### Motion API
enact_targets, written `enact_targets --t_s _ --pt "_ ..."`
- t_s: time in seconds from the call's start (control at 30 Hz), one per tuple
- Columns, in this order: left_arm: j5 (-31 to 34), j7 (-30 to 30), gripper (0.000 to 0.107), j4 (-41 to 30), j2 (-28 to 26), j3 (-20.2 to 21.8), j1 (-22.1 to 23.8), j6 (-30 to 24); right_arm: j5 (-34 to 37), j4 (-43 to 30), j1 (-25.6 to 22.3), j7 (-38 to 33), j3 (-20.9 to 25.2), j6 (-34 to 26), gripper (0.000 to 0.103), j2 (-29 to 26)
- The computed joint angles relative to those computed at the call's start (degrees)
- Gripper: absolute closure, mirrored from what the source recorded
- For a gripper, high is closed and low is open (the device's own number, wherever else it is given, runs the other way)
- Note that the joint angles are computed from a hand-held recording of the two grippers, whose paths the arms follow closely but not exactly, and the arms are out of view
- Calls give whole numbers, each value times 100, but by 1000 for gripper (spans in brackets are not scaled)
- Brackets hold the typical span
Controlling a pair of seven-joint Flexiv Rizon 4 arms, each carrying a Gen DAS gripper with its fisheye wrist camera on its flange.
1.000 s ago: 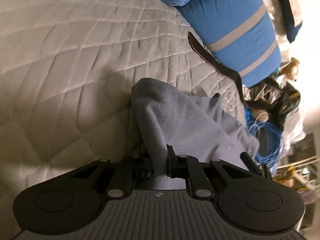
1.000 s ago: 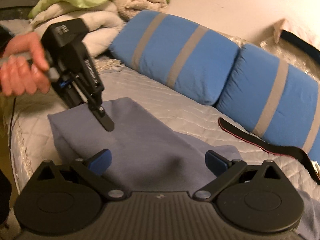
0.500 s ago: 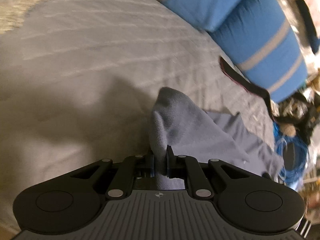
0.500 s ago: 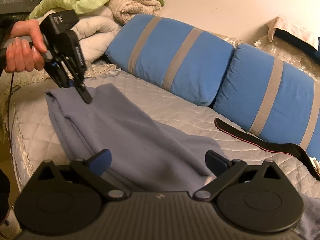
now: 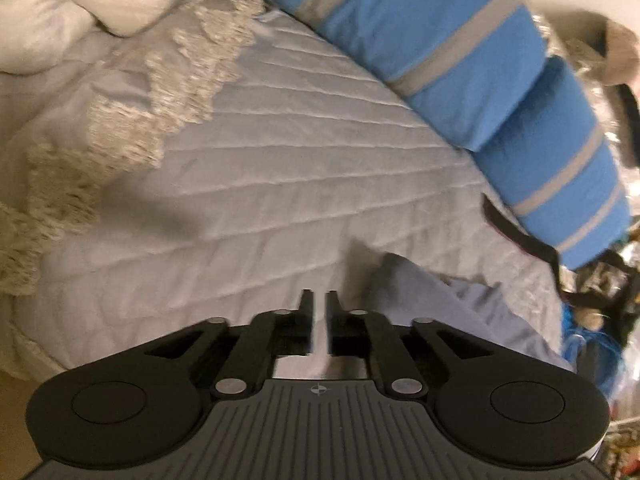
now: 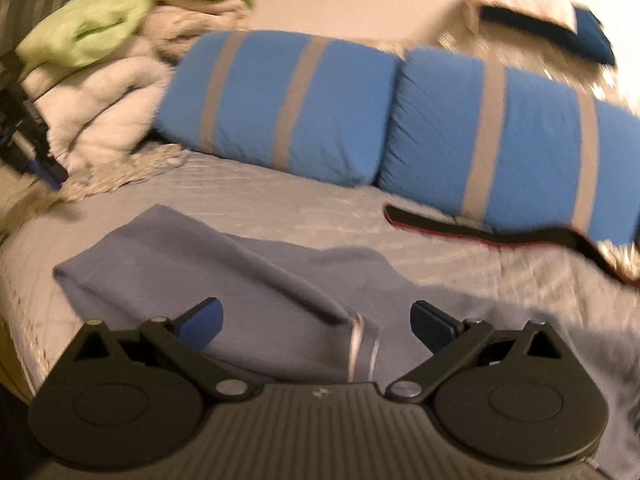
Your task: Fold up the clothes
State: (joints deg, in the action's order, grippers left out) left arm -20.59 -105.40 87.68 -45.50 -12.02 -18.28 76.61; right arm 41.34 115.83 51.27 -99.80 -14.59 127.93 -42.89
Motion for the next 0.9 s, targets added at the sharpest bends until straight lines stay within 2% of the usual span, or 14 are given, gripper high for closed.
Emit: enact_targets --t_s 0.03,0.1,0.2,0.3,0.43,0.5,0.7,0.77,0.9 --pt "-67 146 68 -22 -97 -246 105 139 106 -17 14 34 -43 -95 0 17" --pt "-181 472 53 -143 -303 -667 288 222 246 -39 45 126 -133 -201 0 24" --pt "-297 817 49 -621 -698 -865 288 -74 235 -16 31 292 -163 -306 0 42" --pt "-359 1165 50 -1099 -1079 -907 220 -458 76 45 40 408 -185 -330 0 24" --pt "-478 1769 51 -1558 -1459 -981 232 -1064 14 48 275 404 -453 -343 0 -93" --pt "-604 2153 51 -1672 -1610 -1106 299 -1196 -28 46 332 405 -524 -330 0 -135" --pt "-1663 3451 52 -1284 -1993 -2350 1002 -609 -125 50 342 434 -569 -276 0 -168" --pt "-1804 3771 62 -1347 -2084 -2484 1049 -709 -124 22 339 452 -583 -315 0 -178" --pt "-1994 4122 82 -1727 -2303 -2418 881 -1160 -229 7 332 549 -629 -488 0 -200"
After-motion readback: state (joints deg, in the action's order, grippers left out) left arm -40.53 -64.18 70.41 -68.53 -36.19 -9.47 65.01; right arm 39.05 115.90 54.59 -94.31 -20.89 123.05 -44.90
